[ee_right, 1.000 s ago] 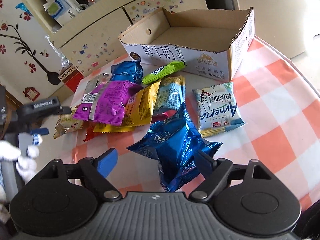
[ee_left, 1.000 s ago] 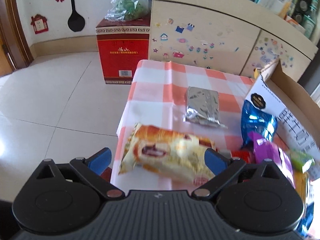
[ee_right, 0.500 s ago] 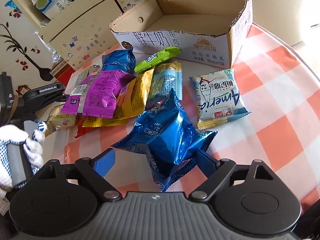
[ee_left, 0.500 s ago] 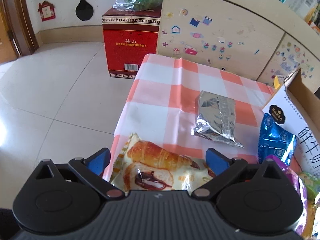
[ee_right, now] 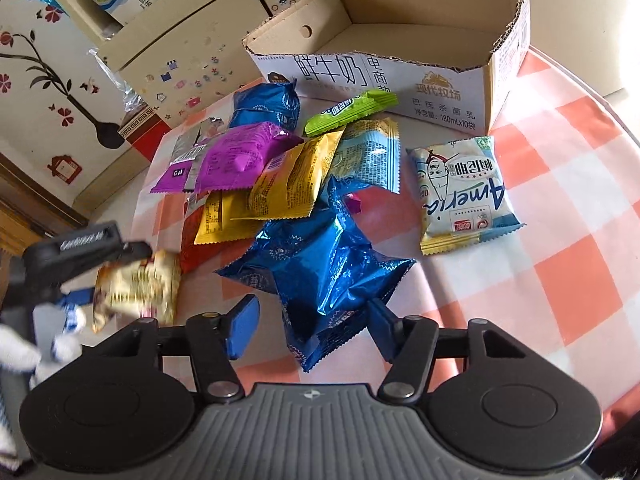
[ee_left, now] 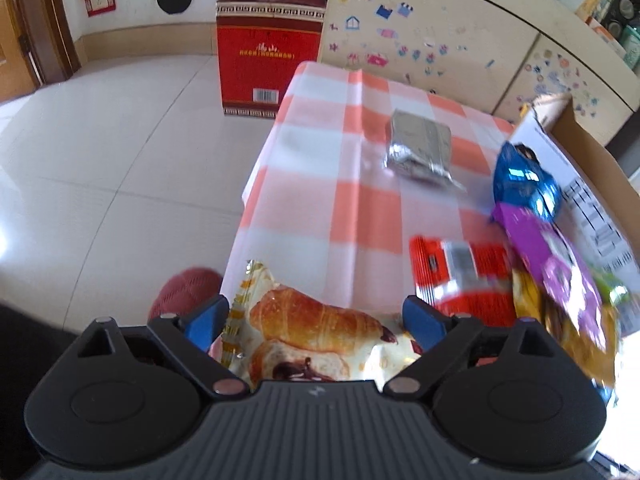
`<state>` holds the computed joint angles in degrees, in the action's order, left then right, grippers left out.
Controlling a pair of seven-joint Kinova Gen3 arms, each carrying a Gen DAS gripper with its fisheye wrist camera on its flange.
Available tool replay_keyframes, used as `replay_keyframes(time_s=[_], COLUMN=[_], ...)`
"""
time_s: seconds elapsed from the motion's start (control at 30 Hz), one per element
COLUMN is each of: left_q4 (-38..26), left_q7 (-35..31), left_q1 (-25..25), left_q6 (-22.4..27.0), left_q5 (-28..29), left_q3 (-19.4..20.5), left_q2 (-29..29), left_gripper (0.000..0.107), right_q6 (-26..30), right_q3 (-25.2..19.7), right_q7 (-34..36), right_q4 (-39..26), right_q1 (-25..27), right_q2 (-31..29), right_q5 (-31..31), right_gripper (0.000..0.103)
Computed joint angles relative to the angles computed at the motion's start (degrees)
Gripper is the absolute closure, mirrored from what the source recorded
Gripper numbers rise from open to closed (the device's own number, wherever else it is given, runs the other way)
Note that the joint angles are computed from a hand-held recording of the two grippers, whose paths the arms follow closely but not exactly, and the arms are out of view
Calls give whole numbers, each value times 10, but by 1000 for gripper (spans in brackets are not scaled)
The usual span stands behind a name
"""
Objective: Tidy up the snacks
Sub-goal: 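Grasp the croissant packet with the left gripper while the right gripper grasps the blue foil packet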
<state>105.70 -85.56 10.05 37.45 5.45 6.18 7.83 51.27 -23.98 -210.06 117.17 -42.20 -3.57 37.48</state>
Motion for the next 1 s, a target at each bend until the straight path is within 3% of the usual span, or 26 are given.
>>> replay_keyframes(time_s=[0.07, 0.17, 0.23, 0.33, 0.43, 0.67, 0.8, 1.0], left_q4=[10, 31, 42, 51, 57, 79, 90, 106], left_q7=[-45, -115, -162, -232, -297, -403, -449, -414], left_q1=[-33, -113, -140, -103, -45, -22, -13, -1], left_q6=[13, 21, 30, 49, 57, 77, 80, 26], left_q5=[34, 84, 125, 166, 159, 141, 142, 62], left_q3=[22, 88, 99, 43, -9, -12, -16, 2], left_q2=[-13, -36, -51, -67, -75, -103, -121, -158], left_gripper=[14, 14, 13, 12, 11, 11, 11, 11], right_q6=[1, -11, -20, -15, -10, 12, 17, 52], right_q3=[0, 2, 0, -6, -5, 1, 5, 31], right_q7=[0, -11, -21, -30, -27, 25, 88, 225], right_q4=[-1, 6, 11, 10, 7, -12, -26, -62], right_q1=[0, 3, 6, 8, 8, 0, 1, -8], right_q2=[1, -5, -8, -7, -6, 8, 15, 37], right_q5=[0, 3, 7, 13, 15, 16, 9, -30], right_gripper=[38, 37, 34, 21, 19, 18, 17, 15])
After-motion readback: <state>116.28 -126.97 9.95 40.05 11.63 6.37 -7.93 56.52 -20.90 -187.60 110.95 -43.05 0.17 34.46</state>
